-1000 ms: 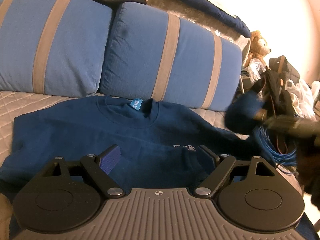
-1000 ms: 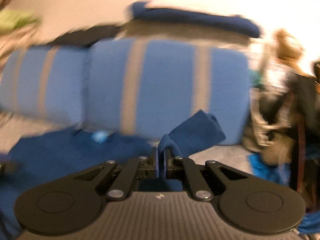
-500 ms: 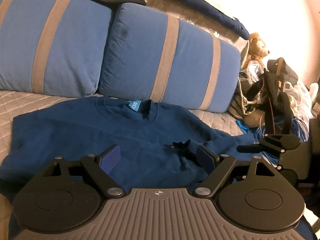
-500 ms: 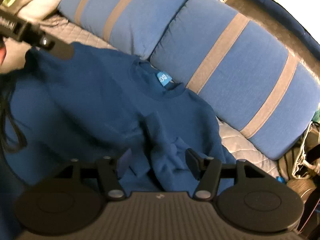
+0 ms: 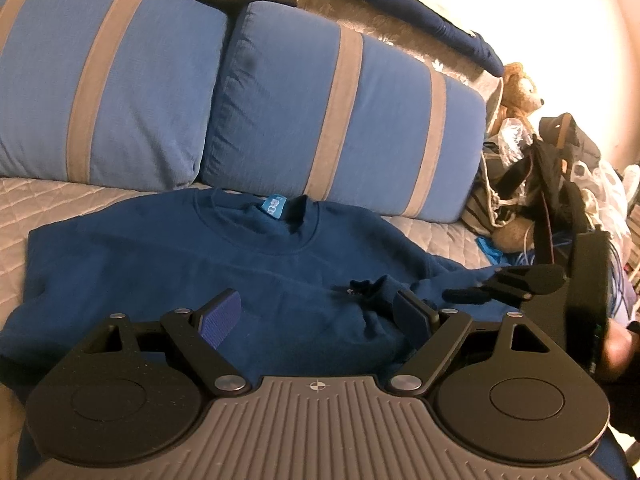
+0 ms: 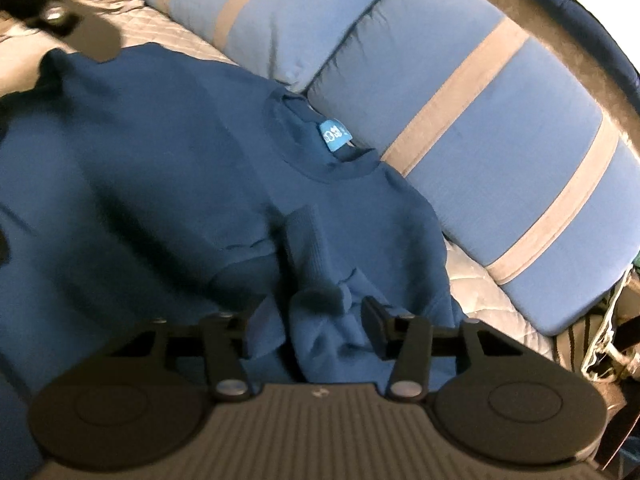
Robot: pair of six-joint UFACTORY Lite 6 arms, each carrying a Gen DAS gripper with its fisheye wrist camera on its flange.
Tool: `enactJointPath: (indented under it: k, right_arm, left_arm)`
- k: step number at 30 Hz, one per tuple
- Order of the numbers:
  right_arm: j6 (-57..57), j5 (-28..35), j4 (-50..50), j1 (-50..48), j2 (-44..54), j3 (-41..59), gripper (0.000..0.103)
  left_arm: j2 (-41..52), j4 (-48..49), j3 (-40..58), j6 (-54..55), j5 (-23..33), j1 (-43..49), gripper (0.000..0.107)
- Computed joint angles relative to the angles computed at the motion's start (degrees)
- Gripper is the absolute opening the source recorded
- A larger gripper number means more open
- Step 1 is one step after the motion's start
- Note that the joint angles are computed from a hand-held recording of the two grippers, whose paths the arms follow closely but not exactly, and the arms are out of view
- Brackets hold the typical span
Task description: Fold clothes
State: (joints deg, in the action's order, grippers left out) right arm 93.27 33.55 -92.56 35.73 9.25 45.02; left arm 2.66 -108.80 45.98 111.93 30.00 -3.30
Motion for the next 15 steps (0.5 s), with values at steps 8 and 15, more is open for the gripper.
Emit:
enactJointPath:
  k: [8,15]
  right_arm:
    - [5.87,-6.70,-4.42,-6.19,5.46,3.34,0.020]
    - [17.74,-3.93,-12.84,-4.36,-2.11,-2.92,0.012]
  left_arm:
    - [1.09,1.62,0.90,-3.41,0.09,0.97,0.084]
    - [5.15,9.50,4.42,-15.91,5.16,4.47,0.084]
